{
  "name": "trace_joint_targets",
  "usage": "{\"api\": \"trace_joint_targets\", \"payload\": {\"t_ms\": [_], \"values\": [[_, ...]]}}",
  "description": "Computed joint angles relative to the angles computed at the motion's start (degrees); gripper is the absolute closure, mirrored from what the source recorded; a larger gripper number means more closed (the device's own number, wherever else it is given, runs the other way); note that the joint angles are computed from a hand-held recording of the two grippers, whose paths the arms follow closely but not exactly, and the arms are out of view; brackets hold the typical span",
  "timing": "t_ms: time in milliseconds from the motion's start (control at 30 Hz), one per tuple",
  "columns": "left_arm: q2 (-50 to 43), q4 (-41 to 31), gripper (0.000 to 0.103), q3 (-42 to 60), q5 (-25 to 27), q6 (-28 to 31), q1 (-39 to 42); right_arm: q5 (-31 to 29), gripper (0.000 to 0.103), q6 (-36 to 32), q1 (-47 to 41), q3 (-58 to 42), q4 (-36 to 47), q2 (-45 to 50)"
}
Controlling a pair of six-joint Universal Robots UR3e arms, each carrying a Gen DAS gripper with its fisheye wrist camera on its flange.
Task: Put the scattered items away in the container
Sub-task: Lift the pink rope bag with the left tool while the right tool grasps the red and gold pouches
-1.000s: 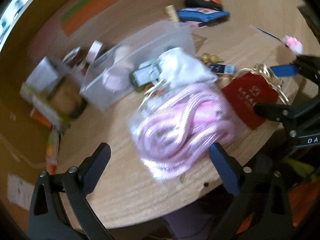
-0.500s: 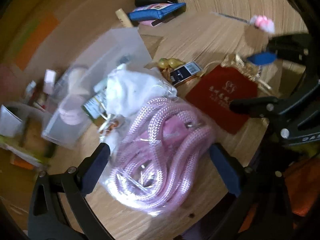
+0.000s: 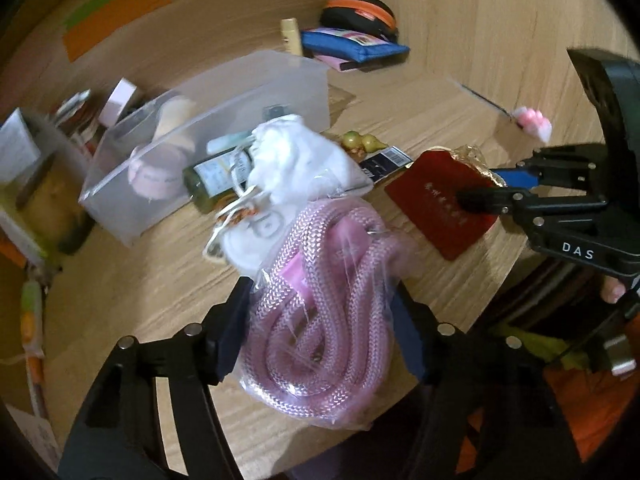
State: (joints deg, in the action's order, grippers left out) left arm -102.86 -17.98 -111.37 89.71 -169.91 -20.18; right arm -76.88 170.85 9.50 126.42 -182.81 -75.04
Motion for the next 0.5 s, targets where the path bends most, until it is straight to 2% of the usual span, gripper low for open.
{"api": "trace_joint_targets", "payload": {"t_ms": [267,300,333,367,400,500], "values": [[7.4,6.5,0.043,-8.1,-1.9,-4.1,4.0,2.3,0.087,1.8,-0.7,0.0,-0.1,-3.4],[8.4,7.5,0.053,-9.0,-2.0,-5.0,4.4,2.5,0.087,2.1,-0.5,-0.3,-0.1,-3.7],[9.5,8.0,0.068,-9.6,-2.7,-5.2,5.1,2.6,0.087,2.2,-0.5,-0.5,-0.1,-3.9],[10.6,6.4,0.091,-9.3,-3.7,-5.5,6.0,2.5,0.087,2.6,-0.2,-0.9,-0.3,-4.1],[10.7,5.8,0.098,-8.8,-3.5,-5.9,6.2,2.4,0.087,2.8,0.0,-1.1,-0.5,-4.3],[10.4,6.0,0.098,-8.3,-2.4,-5.8,6.5,2.0,0.087,3.5,0.7,-3.2,-0.1,-4.1]]}}
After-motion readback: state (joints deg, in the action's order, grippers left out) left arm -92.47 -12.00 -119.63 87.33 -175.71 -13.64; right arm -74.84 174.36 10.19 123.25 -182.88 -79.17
